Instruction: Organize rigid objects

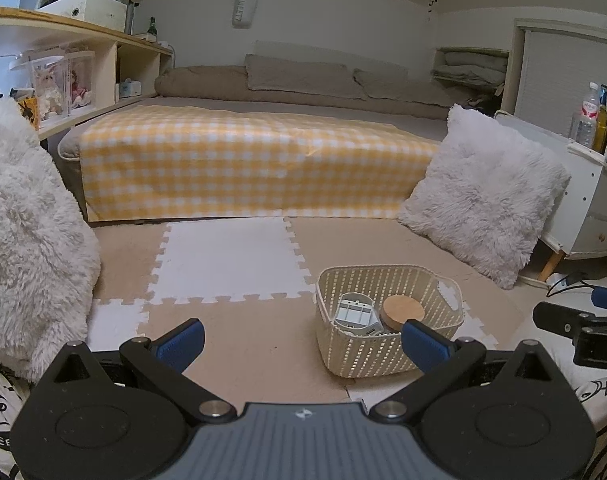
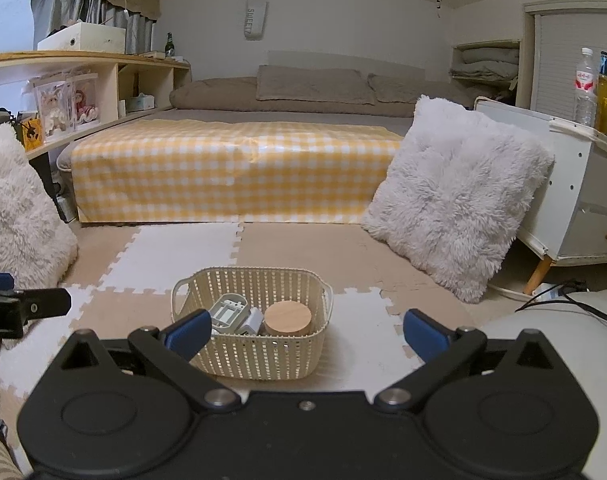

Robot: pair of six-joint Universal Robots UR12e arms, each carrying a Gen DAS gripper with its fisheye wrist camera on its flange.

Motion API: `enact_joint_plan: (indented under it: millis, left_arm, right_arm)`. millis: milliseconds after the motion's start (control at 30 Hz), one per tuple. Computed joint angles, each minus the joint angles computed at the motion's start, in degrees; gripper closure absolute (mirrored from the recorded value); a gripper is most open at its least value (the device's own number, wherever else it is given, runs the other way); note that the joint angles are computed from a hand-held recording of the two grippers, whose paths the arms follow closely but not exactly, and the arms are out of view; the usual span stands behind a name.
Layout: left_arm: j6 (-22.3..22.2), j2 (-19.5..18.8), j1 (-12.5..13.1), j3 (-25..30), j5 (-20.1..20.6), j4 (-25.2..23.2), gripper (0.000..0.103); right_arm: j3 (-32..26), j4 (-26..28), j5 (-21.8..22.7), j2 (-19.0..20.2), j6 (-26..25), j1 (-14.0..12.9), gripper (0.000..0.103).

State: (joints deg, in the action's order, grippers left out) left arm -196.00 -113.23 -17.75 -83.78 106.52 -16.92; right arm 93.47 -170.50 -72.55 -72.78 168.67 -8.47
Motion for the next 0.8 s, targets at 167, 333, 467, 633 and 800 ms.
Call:
enact_joint_plan:
  millis: [167, 333, 467, 633, 800]
  left_arm:
    - [0.05, -0.01, 0.01, 0.00, 0.04, 0.02, 0.000]
    - [0.06, -0.02, 0.03, -0.04, 0.04, 0.01, 0.000]
    - [0.18, -0.02, 0.11, -0.08, 0.09, -0.01, 0.000]
    - [0.31, 0.12, 0.29, -0.36, 0.07, 0.09, 0.000]
    - [0.38, 0.18, 0.30, -0.42, 0.38, -0.02, 0.000]
  right_arm:
    - [0.11, -0.11, -0.22, -0.08, -0.34, 0.12, 0.000]
    - [0.13, 0.04, -0.10, -0.10, -0.43, 0.06, 0.000]
    - [0.06, 0.16, -0.09, -0.10, -0.35, 0.06, 0.000]
    - [0.08, 0.12, -0.16, -0.10, -0.41, 0.07, 0.000]
    - [0.08, 0.14, -0.18, -0.11, -0.36, 0.08, 0.000]
